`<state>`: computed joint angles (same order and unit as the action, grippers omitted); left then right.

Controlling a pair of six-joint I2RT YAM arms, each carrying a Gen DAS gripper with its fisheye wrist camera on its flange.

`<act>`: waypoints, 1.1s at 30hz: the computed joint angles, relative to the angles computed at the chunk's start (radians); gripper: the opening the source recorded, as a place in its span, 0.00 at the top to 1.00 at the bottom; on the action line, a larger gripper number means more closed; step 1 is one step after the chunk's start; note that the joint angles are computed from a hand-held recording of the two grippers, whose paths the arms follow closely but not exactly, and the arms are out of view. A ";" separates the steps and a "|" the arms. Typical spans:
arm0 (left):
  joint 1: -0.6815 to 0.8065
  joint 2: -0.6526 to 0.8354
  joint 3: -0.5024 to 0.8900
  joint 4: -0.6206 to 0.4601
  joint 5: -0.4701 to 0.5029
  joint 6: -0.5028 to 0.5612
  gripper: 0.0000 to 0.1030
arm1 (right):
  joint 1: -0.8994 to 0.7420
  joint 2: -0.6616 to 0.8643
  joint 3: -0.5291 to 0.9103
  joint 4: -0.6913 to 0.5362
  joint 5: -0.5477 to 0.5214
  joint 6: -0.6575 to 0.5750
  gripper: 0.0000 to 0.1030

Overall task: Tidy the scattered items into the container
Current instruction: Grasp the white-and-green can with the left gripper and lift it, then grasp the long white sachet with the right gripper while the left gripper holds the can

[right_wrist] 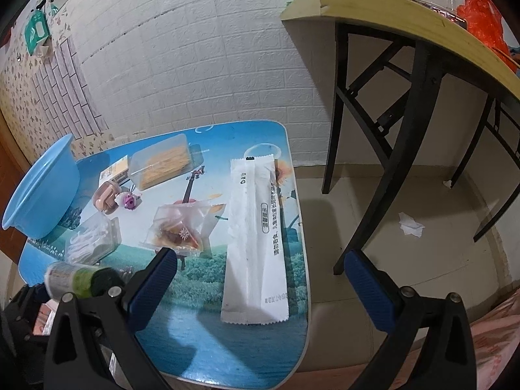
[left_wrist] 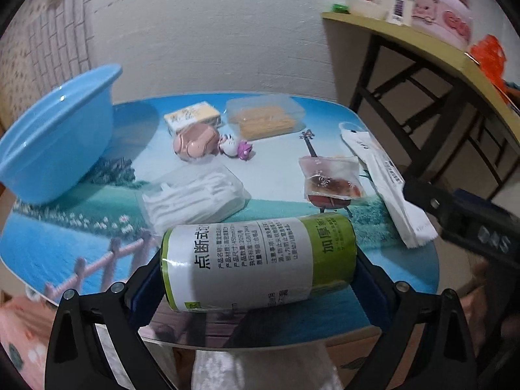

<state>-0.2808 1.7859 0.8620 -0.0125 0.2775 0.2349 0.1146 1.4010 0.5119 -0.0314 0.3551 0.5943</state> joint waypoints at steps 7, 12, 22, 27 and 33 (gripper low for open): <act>0.081 0.003 0.044 -0.081 0.086 0.083 0.03 | -0.061 0.083 0.066 0.033 -0.070 -0.002 0.10; 0.130 -0.011 0.054 -0.070 0.123 0.105 0.03 | -0.089 0.205 0.170 0.009 -0.084 -0.029 0.16; 0.212 0.032 0.151 -0.063 0.174 0.093 0.03 | -0.148 0.363 0.331 -0.046 -0.102 -0.071 0.25; 0.235 0.059 0.193 -0.073 0.194 0.090 0.03 | -0.162 0.413 0.382 -0.071 -0.098 -0.085 0.25; 0.241 0.075 0.206 -0.077 0.206 0.104 0.03 | -0.162 0.467 0.424 -0.091 -0.086 -0.105 0.32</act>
